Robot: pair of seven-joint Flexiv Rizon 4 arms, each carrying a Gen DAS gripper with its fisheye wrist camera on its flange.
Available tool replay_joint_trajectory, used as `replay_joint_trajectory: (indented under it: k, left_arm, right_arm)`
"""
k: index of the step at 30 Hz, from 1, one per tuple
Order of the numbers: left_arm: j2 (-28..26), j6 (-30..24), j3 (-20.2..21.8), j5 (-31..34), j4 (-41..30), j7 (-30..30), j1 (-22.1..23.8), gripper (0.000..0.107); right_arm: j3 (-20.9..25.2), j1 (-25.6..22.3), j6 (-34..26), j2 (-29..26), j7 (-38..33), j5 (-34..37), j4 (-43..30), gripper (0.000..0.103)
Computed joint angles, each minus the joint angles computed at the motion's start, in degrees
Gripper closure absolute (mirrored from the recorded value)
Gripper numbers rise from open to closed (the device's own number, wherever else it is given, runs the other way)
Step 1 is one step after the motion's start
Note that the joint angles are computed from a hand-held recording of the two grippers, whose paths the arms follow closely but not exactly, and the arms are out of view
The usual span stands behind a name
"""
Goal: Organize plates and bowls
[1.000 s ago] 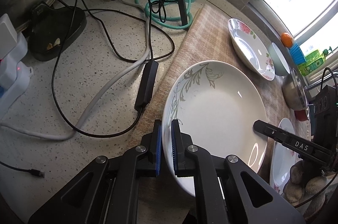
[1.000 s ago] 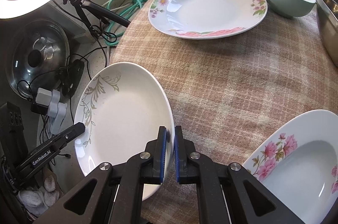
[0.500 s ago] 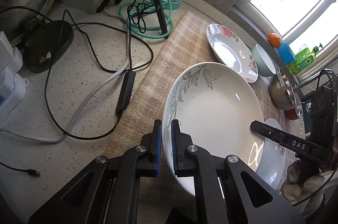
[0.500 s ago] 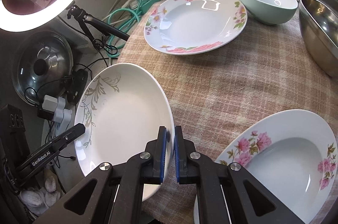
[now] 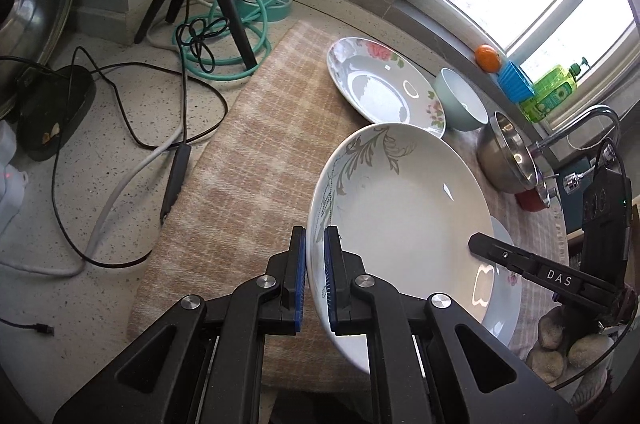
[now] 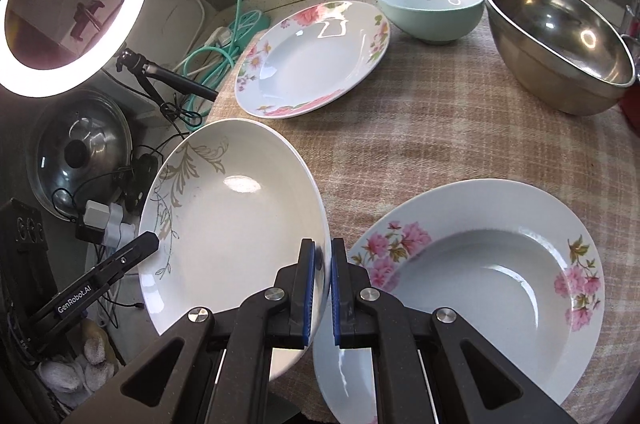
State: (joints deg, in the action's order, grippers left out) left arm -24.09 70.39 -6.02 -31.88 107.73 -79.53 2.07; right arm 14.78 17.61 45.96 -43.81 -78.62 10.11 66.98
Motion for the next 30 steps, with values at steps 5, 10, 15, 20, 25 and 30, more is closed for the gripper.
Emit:
replay_joint_trajectory:
  k: [5,10,15,20,25,30]
  left_arm:
    - [-0.33,-0.33,-0.74,0.22,-0.9,0.22,-0.73,0.1]
    - [-0.78,-0.88,-1.5,0.27,-1.85,0.7,-1.62,0.1]
    - [-1.53,-1.57,-2.04,0.49,-2.92,0.93,-2.77,0.1]
    - [-2.37,-2.25,-2.58,0.73,-4.02,1.1,-3.8,0.1]
    - [-3.23,-3.02,-2.81,1.36,-5.0,0.89,-4.86,0.1]
    - [-3.99,-3.88,-3.04,1.9,-5.82,0.75,-5.69,0.1]
  right_arm:
    - [-0.43,-0.94,1.41,1.87,0.49,0.32,2.76,0.096]
    - [-0.73,-2.27,2.89,3.92,0.92,0.52,5.88,0.096]
    - [-1.1,-3.52,4.27,5.86,1.85,0.63,9.17,0.096]
    - [-1.27,-4.98,5.44,7.72,2.25,0.85,12.45,0.096]
    - [-1.57,-5.95,6.36,8.89,3.01,0.91,14.8,0.096]
    - [-1.7,-7.15,7.03,9.88,3.27,1.16,17.05,0.096]
